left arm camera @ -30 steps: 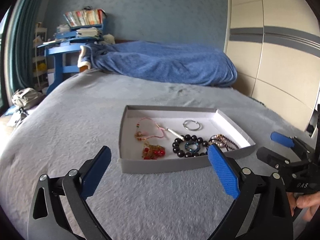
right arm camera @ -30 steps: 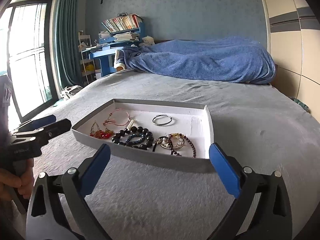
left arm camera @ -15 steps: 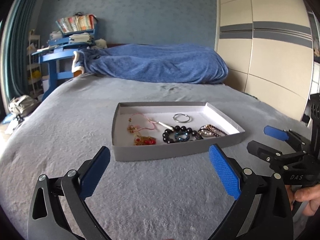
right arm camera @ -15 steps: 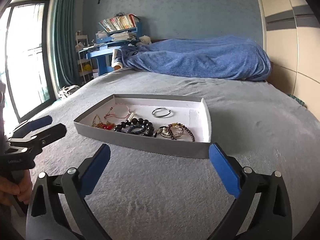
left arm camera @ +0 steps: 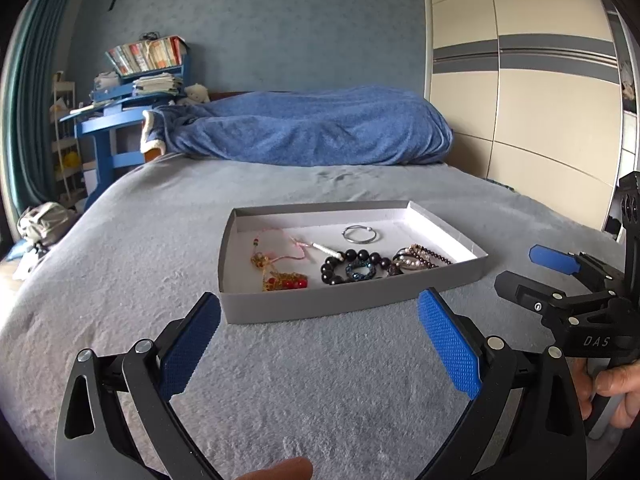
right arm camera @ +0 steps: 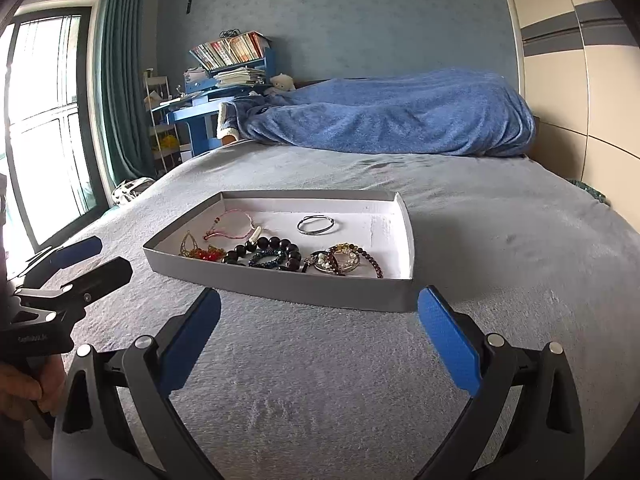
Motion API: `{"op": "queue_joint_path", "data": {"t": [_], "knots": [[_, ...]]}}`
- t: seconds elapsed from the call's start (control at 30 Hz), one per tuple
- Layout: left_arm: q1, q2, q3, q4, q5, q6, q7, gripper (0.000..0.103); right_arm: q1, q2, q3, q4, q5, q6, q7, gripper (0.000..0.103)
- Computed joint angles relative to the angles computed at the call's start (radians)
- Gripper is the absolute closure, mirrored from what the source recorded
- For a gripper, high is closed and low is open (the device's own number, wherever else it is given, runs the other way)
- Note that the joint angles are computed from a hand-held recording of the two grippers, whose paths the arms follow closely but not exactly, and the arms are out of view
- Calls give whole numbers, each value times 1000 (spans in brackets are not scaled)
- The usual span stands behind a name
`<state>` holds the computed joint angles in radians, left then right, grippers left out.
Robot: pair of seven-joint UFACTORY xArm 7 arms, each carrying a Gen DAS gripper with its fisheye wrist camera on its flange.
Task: Organize jewelry
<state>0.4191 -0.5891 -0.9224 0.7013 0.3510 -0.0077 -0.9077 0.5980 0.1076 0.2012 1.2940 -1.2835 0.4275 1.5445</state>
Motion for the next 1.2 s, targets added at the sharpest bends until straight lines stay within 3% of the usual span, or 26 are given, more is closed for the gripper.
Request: {"op": "queue_joint_path", "data": {"t": [1.2], "knots": [[11,0,-12,0,2,-2,1,5,10,6,-1,8,13,11,-26,5]]}}
